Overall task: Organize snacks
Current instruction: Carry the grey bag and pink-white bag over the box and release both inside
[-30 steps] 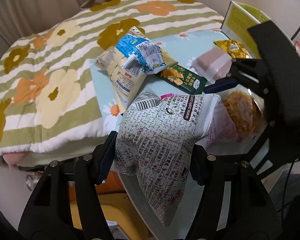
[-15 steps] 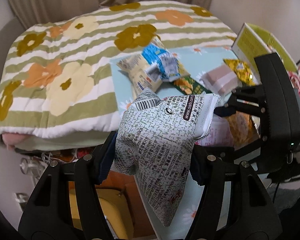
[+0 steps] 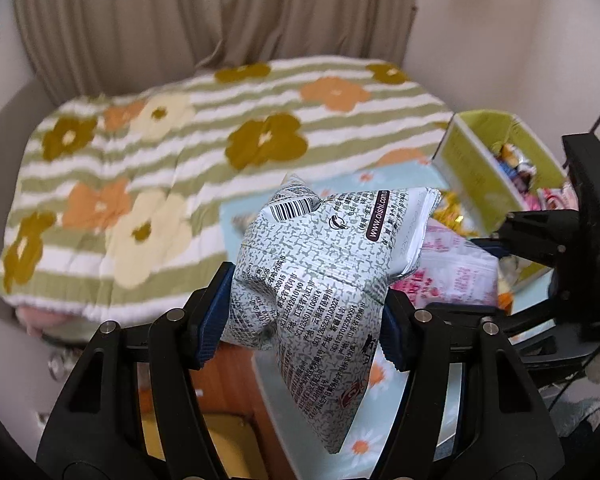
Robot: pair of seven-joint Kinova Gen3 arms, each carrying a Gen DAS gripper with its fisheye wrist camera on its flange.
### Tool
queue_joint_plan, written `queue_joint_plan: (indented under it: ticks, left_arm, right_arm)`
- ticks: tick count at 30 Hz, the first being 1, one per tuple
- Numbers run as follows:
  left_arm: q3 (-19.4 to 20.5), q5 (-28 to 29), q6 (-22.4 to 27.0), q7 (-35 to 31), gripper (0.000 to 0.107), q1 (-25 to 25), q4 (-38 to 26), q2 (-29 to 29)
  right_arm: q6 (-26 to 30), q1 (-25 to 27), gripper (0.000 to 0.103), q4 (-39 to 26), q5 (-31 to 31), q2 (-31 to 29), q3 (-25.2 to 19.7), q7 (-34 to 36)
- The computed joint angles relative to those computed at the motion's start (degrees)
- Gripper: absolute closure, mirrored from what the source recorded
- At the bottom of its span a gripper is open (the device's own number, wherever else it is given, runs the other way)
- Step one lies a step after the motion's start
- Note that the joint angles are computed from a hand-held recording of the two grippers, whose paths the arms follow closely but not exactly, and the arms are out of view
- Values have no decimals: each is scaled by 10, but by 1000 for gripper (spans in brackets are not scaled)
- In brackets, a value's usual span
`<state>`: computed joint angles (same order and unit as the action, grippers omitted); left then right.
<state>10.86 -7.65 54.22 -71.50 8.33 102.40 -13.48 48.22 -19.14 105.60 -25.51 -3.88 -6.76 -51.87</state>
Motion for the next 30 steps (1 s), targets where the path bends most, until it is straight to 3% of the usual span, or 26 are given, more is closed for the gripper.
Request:
queue_joint_plan:
  ticks: [6, 15, 22, 30]
  left_arm:
    - [43, -30, -1, 27, 47, 26, -74, 40]
    - [110, -182, 40, 179, 47, 143, -229, 168]
    - [94, -245, 80, 242, 47, 263, -371, 301]
    - [44, -226, 145, 247, 47, 347, -530, 432]
  right_arm:
    - [59, 46, 57, -35, 1, -45, 52, -28]
    - [149, 150, 57, -91, -59, -41, 165, 60]
    - [218, 251, 57, -159, -115, 20, 218, 164]
    - [287, 353, 57, -240, -156, 111, 212, 207]
